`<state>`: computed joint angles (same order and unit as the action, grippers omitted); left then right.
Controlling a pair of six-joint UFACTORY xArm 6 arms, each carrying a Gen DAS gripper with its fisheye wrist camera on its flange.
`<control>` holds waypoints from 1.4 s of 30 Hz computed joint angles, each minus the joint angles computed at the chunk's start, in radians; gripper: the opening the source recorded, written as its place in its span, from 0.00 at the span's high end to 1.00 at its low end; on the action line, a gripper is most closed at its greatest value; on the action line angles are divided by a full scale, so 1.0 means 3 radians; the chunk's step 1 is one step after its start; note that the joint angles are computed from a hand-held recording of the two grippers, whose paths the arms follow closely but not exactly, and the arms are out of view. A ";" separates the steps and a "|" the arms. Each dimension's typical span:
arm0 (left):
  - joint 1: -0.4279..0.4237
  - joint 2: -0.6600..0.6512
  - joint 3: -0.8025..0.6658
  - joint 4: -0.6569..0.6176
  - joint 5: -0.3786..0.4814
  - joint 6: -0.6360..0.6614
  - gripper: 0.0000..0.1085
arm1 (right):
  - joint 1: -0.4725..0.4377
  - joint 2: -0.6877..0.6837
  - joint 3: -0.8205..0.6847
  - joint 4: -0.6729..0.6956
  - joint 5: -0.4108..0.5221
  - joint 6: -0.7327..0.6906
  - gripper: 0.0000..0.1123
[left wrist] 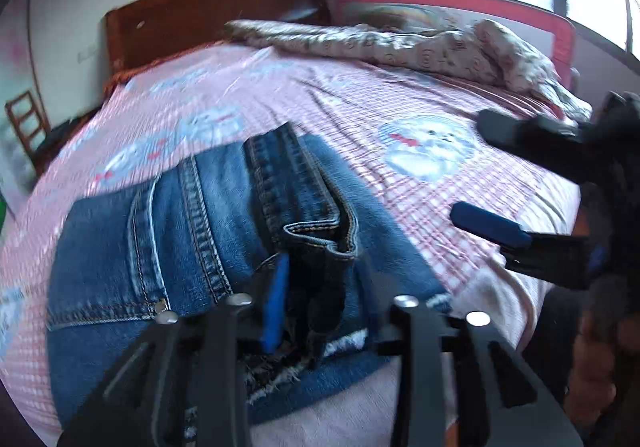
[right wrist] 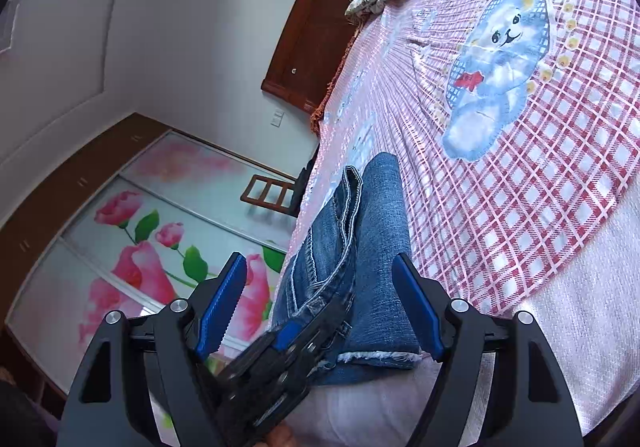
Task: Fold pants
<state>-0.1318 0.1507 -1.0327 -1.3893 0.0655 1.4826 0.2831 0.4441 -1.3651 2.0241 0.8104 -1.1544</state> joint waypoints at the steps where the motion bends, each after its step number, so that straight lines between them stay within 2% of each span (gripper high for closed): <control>1: 0.0045 -0.0145 0.0101 0.0004 0.0134 -0.0017 0.38 | -0.0006 0.0000 0.0003 0.0013 0.0011 0.0002 0.34; 3: 0.0247 -0.0494 0.0302 -0.0242 0.0337 0.0130 0.35 | -0.0001 0.0003 -0.0007 0.0014 -0.0024 0.0046 0.34; 5: 0.0487 -0.0790 0.0505 -0.0394 0.0435 0.0152 0.22 | 0.0003 -0.0011 -0.0014 -0.0104 -0.0086 0.0127 0.34; 6: 0.0623 -0.0819 0.0506 -0.0510 0.0433 0.0206 0.19 | 0.0041 -0.0016 -0.0068 -0.0265 -0.0187 0.0221 0.34; 8: 0.0966 -0.0943 0.0623 -0.0636 0.0478 0.0219 0.18 | 0.0105 -0.0009 -0.0187 -0.0528 -0.0271 0.0347 0.34; 10: 0.1257 -0.0898 0.0654 -0.0684 0.0400 0.0180 0.18 | 0.0196 0.0041 -0.0363 -0.0840 -0.0417 0.0550 0.34; 12: 0.1537 -0.0777 0.0601 -0.1018 0.0289 0.0383 0.18 | 0.0307 0.0185 -0.0659 -0.1381 -0.0697 0.0949 0.34; 16: 0.1810 -0.0528 0.0473 -0.1572 0.0231 0.0702 0.18 | 0.0414 0.0549 -0.1201 -0.2196 -0.0865 0.1672 0.34; 20: 0.1744 -0.0396 0.0413 -0.1771 0.0226 0.0852 0.17 | 0.0484 0.0884 -0.1646 -0.3190 -0.0844 0.2486 0.34; 22: 0.1696 -0.0382 0.0391 -0.1928 0.0232 0.1024 0.17 | 0.0498 0.0975 -0.1755 -0.3477 -0.0820 0.2760 0.34; 24: 0.1623 -0.0350 0.0340 -0.2089 0.0218 0.1149 0.17 | 0.0507 0.1017 -0.1787 -0.3497 -0.0795 0.2827 0.35; 26: 0.1634 -0.0362 0.0364 -0.2024 0.0264 0.1059 0.17 | 0.0540 0.1027 -0.1793 -0.3759 -0.0810 0.2998 0.45; 28: 0.1663 -0.0361 0.0374 -0.1985 0.0304 0.0983 0.17 | 0.0562 0.1073 -0.1865 -0.4172 -0.0717 0.3228 0.66; 30: 0.1692 -0.0340 0.0365 -0.1966 0.0329 0.0933 0.16 | 0.0542 0.1094 -0.1925 -0.4135 -0.0589 0.3142 0.84; 31: 0.1704 -0.0326 0.0357 -0.1962 0.0329 0.0912 0.16 | 0.0531 0.1094 -0.1946 -0.4130 -0.0540 0.3162 0.86; 34: 0.1725 -0.0287 0.0345 -0.1904 0.0315 0.0772 0.15 | 0.0527 0.1092 -0.2061 -0.4316 -0.0420 0.3195 0.89; 38: 0.1756 -0.0246 0.0322 -0.1892 0.0295 0.0668 0.15 | 0.0500 0.0981 -0.2110 -0.3978 -0.0454 0.2938 0.91; 42: 0.1751 -0.0243 0.0316 -0.1921 0.0266 0.0699 0.15 | 0.0458 0.0773 -0.1879 -0.3798 -0.0631 0.2796 0.95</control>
